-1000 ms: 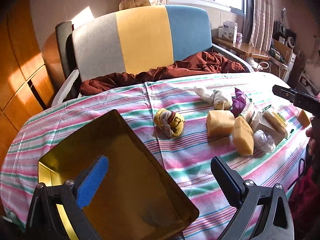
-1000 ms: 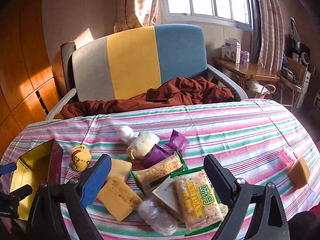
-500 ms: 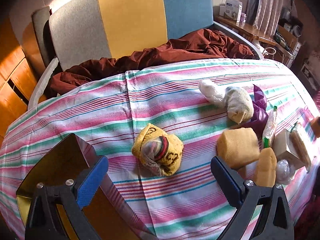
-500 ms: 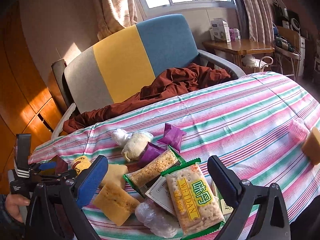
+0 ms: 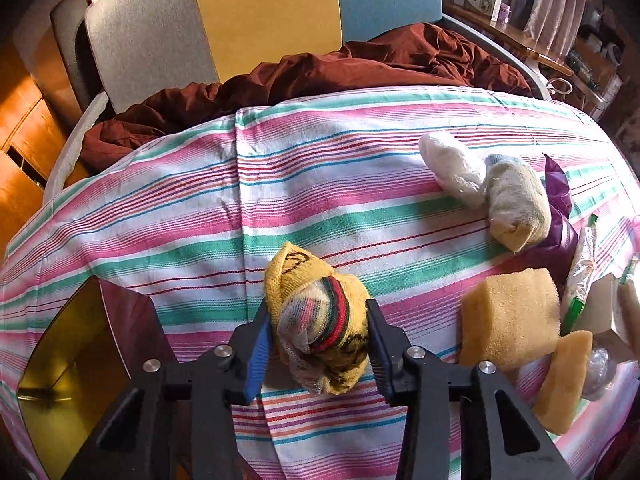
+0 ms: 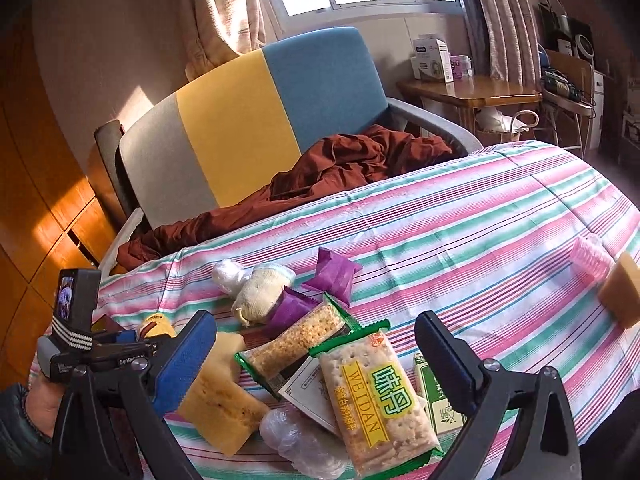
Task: Organize objects
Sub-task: 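Grasp the yellow knitted sock bundle with the left tool, then drop the sock bundle into the gold tray while the right tool grasps the cracker packet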
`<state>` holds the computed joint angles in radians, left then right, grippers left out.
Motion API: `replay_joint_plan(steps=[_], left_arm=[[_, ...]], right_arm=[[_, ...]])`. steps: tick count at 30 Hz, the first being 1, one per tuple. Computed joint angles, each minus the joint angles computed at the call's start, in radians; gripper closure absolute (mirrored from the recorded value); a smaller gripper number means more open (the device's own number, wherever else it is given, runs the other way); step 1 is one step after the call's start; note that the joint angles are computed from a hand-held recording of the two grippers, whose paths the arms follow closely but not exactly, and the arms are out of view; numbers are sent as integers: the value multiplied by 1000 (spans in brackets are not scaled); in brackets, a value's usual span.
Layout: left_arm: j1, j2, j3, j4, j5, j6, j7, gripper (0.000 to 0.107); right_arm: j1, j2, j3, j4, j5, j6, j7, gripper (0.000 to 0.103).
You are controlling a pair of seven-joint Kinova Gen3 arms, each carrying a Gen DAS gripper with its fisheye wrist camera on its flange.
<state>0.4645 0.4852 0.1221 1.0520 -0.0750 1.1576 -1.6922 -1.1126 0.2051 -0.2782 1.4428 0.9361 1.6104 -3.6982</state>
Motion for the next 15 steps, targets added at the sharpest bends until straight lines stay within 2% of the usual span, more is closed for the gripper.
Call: replay_joint_plan(steps=[6, 15], left_arm=[[-61, -148, 44, 159, 107, -99, -60, 66], [-151, -388, 72, 444, 300, -208, -231, 66]], right_arm=[[44, -52, -13, 64, -52, -73, -102, 1], [99, -66, -28, 80, -117, -138, -90, 1]])
